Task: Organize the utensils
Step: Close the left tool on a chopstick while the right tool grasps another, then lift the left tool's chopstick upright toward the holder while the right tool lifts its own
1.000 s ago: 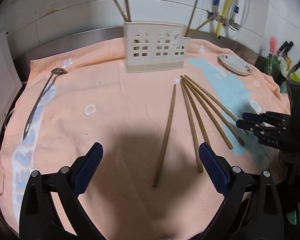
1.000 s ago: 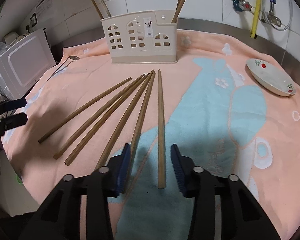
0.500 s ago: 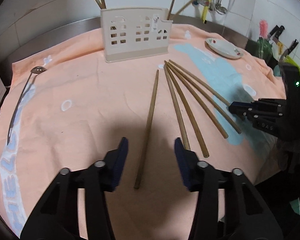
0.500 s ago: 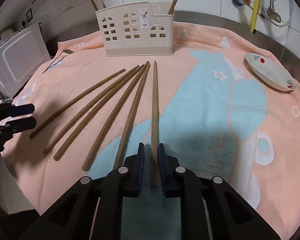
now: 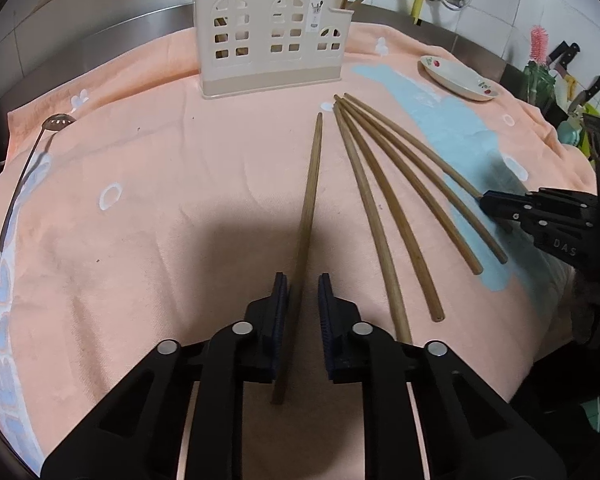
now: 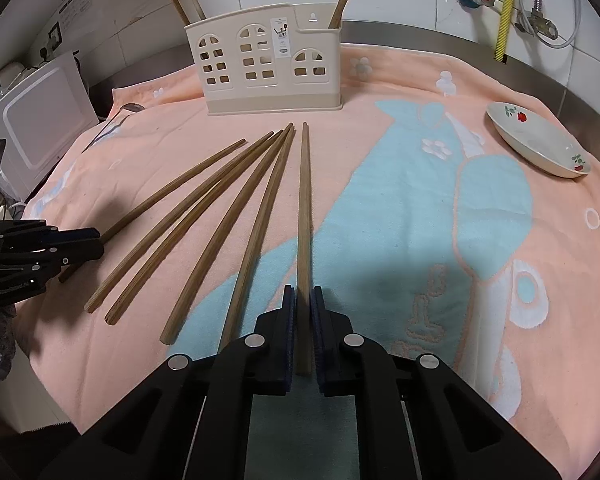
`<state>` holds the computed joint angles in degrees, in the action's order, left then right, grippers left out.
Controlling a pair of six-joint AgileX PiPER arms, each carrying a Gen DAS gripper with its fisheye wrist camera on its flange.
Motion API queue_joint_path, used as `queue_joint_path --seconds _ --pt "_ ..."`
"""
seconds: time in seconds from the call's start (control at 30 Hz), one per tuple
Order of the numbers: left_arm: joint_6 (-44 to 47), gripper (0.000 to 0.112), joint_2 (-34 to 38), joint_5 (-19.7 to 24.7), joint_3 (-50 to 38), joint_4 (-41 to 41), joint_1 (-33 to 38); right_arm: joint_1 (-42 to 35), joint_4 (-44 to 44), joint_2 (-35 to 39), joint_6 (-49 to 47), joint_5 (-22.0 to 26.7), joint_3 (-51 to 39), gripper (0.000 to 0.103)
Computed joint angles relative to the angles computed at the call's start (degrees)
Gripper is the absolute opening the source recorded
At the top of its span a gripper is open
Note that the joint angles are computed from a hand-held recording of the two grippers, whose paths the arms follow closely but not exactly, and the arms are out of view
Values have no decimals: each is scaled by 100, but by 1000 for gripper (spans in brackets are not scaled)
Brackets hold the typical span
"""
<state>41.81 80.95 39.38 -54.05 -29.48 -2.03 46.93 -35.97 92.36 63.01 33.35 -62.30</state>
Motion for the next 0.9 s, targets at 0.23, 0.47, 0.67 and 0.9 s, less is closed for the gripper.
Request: queue_joint_path --seconds 0.23,0.47,0.67,0.9 --pt "-112 13 29 33 -44 84 -18 -10 -6 -1 39 -41 20 8" --pt "-262 7 -1 -13 -29 113 -46 52 -164 1 197 42 15 7" --pt "-72 6 -180 137 -69 -68 43 187 -437 -190 346 287 -11 7" --pt "49 6 -557 324 -284 -298 181 384 -827 -538 309 738 -301 7"
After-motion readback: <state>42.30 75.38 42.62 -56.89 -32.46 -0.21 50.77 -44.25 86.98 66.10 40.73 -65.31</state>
